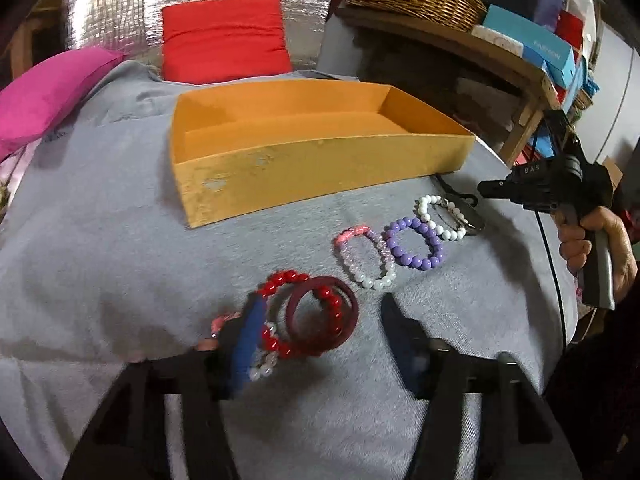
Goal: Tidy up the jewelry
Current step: 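Lift red bead bracelet with left gripper while right gripper lifts black hair tie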
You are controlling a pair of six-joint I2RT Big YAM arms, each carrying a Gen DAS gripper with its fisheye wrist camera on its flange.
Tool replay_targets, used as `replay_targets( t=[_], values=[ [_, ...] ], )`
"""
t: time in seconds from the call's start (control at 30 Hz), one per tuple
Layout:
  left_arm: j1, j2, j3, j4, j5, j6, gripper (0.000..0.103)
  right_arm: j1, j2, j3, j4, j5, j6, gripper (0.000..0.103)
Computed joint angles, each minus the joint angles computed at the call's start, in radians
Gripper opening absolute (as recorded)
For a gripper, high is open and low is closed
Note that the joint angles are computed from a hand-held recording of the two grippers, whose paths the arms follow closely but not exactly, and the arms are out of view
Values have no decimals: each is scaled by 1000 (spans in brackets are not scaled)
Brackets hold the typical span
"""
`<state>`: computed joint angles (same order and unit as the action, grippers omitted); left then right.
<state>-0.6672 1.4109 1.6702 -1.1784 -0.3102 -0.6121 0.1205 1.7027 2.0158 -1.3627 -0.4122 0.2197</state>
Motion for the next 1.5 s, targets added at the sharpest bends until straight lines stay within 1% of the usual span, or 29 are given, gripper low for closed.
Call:
replay_targets(
  t=[0.03, 0.07, 0.13, 0.17, 0.27, 0.33, 0.37, 0.4, 0.43, 0.5, 0.57, 0.63, 0.73, 0.8, 0.83, 0.87, 0.9, 0.93, 0.97, 1.0, 1.03, 1.07, 1.23, 1.33, 1.4, 1.5],
  values=[
    [5, 12, 7, -5, 12, 8, 43, -1, 1, 1, -2, -2, 0, 4],
    [10, 24, 12, -14, 23, 9, 42, 0, 3, 3, -2, -2, -2, 4],
    [21, 41, 16, -29, 37, 2, 35, -2, 3, 1, -3, -9, -6, 4],
    [25, 42, 12, -32, 42, -1, 34, -2, 3, 1, -2, -14, -5, 4],
    [40, 39, -4, -24, 66, -15, 27, -8, 2, 3, 1, -52, -1, 4],
    [40, 33, -12, -14, 81, -14, 18, -12, 0, -1, 6, -69, -9, 4],
    [39, 34, -13, -11, 89, -10, 17, -12, -1, -2, 6, -68, -14, 4],
    [35, 38, -10, -14, 93, -7, 13, -13, 1, 1, 2, -72, -19, 4],
    [33, 40, -8, -18, 93, -7, 10, -15, 10, 12, -13, -83, -21, 5],
    [34, 38, -7, -15, 98, -19, 10, -16, 26, 31, -29, -94, -19, 9],
    [34, 35, -8, -7, 101, -28, 10, -17, 36, 42, -32, -98, -19, 27],
    [33, 31, -8, -2, 97, -31, 10, -15, 45, 48, -22, -113, -14, 36],
    [32, 9, -18, 27, 94, -35, 10, -2, 72, 79, -33, -98, -40, 37],
    [33, -14, -29, 62, 97, -37, 10, 10, 103, 115, -74, -90, -67, 37],
    [34, -25, -36, 82, 96, -39, 9, 18, 123, 139, -112, -78, -84, 37],
    [36, -37, -43, 103, 96, -40, 9, 22, 127, 144, -123, -65, -88, 36],
    [37, -45, -48, 120, 93, -41, 10, 25, 122, 139, -118, -54, -88, 36],
    [38, -46, -48, 127, 91, -41, 10, 26, 123, 145, -128, -53, -93, 34],
    [39, -49, -48, 136, 87, -42, 10, 24, 119, 138, -130, -54, -96, 25],
    [39, -47, -43, 138, 81, -43, 9, 26, 118, 137, -140, -36, -107, 21],
    [40, -46, -40, 140, 75, -44, 10, 28, 113, 130, -134, -15, -118, 12],
    [41, -44, -36, 143, 72, -46, 10, 32, 109, 124, -129, 6, -130, 8],
    [40, -47, -31, 184, 57, -41, 9, 21, 88, 111, -113, 5, -121, 8],
    [43, -48, -22, 216, 46, -28, 10, 4, 59, 94, -97, -66, -109, 8],
    [53, -51, -17, 246, 46, -25, 9, -11, 41, 91, -88, -141, -98, 8],
    [75, -52, -8, 297, 48, -18, 10, -28, 16, 84, -47, -271, -75, 8]
  ],
)
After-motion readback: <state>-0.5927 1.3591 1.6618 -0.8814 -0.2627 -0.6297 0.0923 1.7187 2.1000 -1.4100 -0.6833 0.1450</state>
